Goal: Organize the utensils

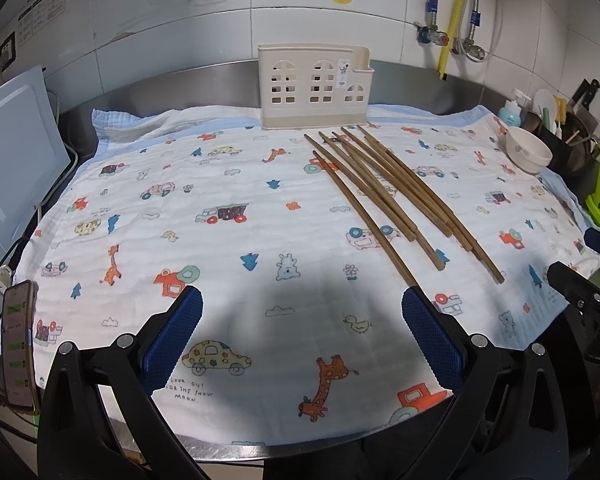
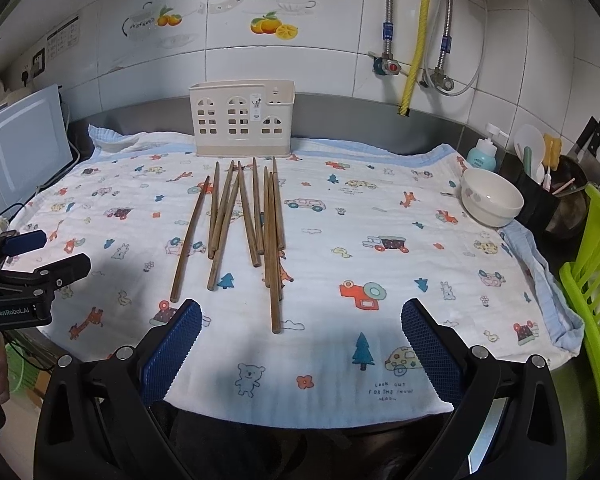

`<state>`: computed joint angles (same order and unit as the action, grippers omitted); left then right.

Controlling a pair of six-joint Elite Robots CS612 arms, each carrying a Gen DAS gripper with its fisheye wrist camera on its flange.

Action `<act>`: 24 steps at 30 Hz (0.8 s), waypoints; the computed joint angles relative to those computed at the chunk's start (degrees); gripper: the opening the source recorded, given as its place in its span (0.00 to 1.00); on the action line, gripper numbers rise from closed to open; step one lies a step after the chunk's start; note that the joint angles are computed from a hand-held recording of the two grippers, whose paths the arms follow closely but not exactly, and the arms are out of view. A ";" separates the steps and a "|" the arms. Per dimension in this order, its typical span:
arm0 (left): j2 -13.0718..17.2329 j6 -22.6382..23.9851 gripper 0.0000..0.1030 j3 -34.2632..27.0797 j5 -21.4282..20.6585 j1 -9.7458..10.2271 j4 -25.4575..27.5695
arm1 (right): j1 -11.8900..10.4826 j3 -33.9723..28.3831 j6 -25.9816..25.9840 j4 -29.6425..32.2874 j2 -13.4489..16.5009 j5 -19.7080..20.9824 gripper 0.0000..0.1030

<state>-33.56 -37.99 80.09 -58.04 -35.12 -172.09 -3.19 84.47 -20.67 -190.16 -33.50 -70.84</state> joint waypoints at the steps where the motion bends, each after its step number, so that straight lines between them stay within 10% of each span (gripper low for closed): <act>1: 0.01 -0.04 0.96 -0.09 -0.12 0.01 0.07 | -0.01 -0.04 0.06 -0.05 0.03 0.14 0.94; 24: 0.58 -3.59 0.89 -2.60 -1.35 0.53 4.28 | -0.80 -2.47 1.71 2.47 1.20 4.04 0.81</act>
